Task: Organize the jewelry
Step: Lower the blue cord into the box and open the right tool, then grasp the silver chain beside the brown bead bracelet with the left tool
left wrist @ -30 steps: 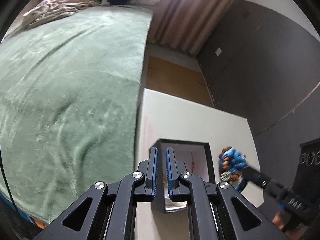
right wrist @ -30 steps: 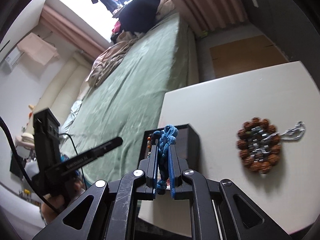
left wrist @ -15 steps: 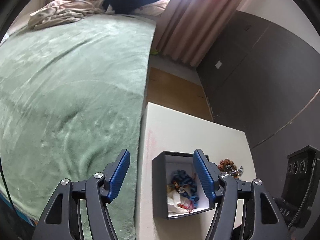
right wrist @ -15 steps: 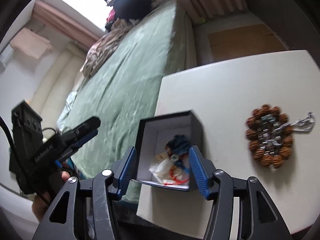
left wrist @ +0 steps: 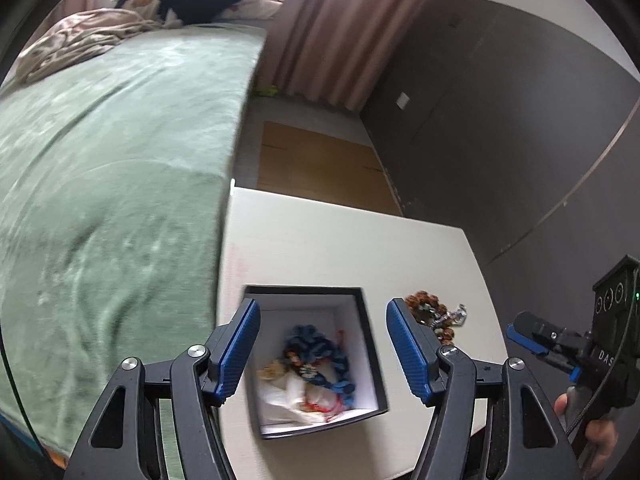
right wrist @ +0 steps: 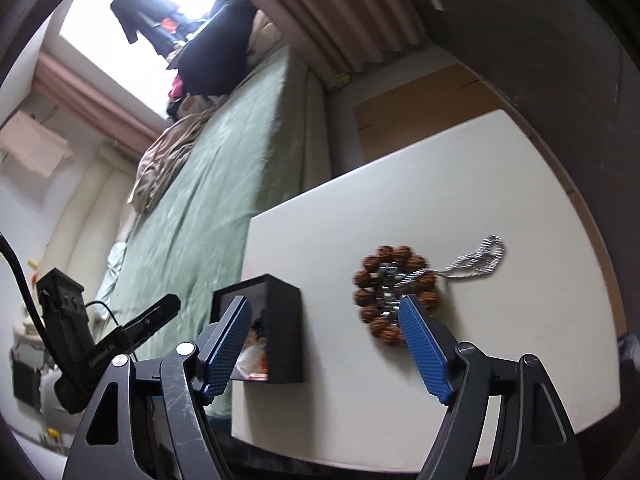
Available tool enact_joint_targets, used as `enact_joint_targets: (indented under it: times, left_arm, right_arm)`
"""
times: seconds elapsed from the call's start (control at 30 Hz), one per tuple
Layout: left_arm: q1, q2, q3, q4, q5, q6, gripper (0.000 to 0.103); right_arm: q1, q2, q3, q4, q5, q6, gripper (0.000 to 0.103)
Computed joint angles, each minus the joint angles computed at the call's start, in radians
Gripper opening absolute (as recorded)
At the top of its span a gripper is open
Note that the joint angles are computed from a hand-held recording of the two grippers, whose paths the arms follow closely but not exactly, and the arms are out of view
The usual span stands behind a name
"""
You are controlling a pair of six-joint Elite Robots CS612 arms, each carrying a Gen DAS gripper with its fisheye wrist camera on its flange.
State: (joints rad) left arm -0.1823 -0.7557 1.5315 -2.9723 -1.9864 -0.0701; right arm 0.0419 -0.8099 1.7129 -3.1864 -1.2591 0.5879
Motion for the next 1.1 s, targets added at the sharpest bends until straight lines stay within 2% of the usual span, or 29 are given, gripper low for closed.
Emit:
enact_joint_targets:
  times: [0.17, 0.3, 0.4, 0.5, 0.77, 1.1]
  left_arm:
    - [-0.028, -0.001, 0.001, 0.021, -0.006, 0.047, 0.066]
    - [-0.052, 0.0, -0.007, 0.074, -0.028, 0.082, 0.066]
    - [-0.076, -0.003, -0.012, 0.116, -0.024, 0.12, 0.058]
    - [-0.095, -0.008, -0.012, 0.155, -0.025, 0.15, 0.054]
    - [-0.16, -0.02, -0.038, 0.25, 0.049, 0.255, 0.054]
    - [-0.244, 0.013, -0.102, 0.375, 0.166, 0.405, 0.054]
  right_arm:
    - [-0.02, -0.013, 0.027, 0.008, -0.003, 0.004, 0.076]
    - [-0.036, -0.019, 0.05, 0.001, -0.025, 0.022, 0.076]
    - [-0.051, -0.022, 0.064, 0.01, -0.035, 0.046, 0.076]
    - [-0.072, -0.024, 0.08, 0.011, -0.021, 0.074, 0.076]
    - [-0.12, -0.04, 0.139, -0.065, 0.01, 0.153, 0.076]
    - [-0.17, -0.06, 0.212, -0.107, 0.02, 0.205, 0.076]
